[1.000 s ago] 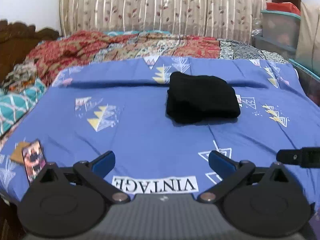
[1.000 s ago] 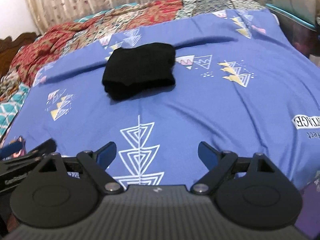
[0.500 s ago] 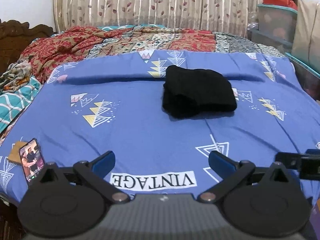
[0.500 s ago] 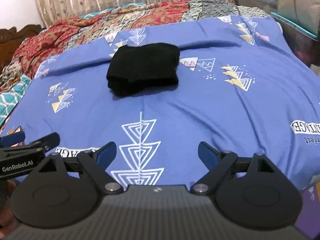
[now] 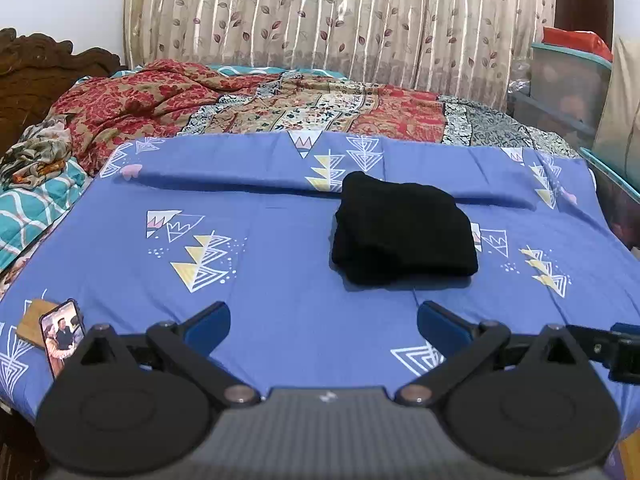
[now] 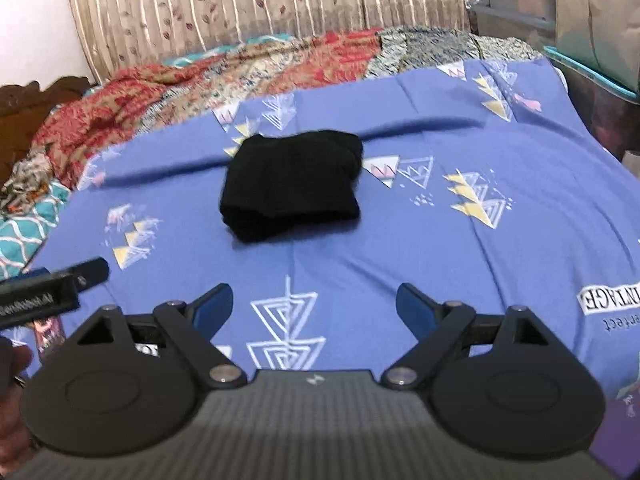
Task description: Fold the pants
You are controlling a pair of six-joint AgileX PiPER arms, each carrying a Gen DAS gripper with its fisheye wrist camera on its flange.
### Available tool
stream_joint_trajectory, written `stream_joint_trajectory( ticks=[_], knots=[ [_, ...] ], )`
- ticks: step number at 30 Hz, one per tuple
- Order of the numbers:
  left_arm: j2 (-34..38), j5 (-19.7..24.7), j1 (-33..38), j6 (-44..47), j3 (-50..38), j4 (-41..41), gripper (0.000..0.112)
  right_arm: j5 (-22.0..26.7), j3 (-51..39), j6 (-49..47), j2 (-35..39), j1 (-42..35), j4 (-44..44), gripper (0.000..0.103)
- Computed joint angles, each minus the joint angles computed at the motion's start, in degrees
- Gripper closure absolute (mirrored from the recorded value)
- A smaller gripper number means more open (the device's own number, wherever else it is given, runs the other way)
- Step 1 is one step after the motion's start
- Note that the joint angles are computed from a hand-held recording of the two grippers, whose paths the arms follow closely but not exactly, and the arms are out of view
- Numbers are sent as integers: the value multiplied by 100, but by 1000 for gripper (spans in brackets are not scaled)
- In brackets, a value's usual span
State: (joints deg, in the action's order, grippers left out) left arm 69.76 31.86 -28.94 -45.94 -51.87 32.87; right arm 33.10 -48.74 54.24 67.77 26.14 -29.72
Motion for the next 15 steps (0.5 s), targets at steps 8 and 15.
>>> stream_joint_trajectory(
  ticks=[8,15],
  knots=[
    [79,-17,203,353,134,-421,9,-95,32,-942,398,75,1200,13],
    [83,-272,678,1135,202,-1378,9,-54,45,-709,356,116,1087,13]
  ],
)
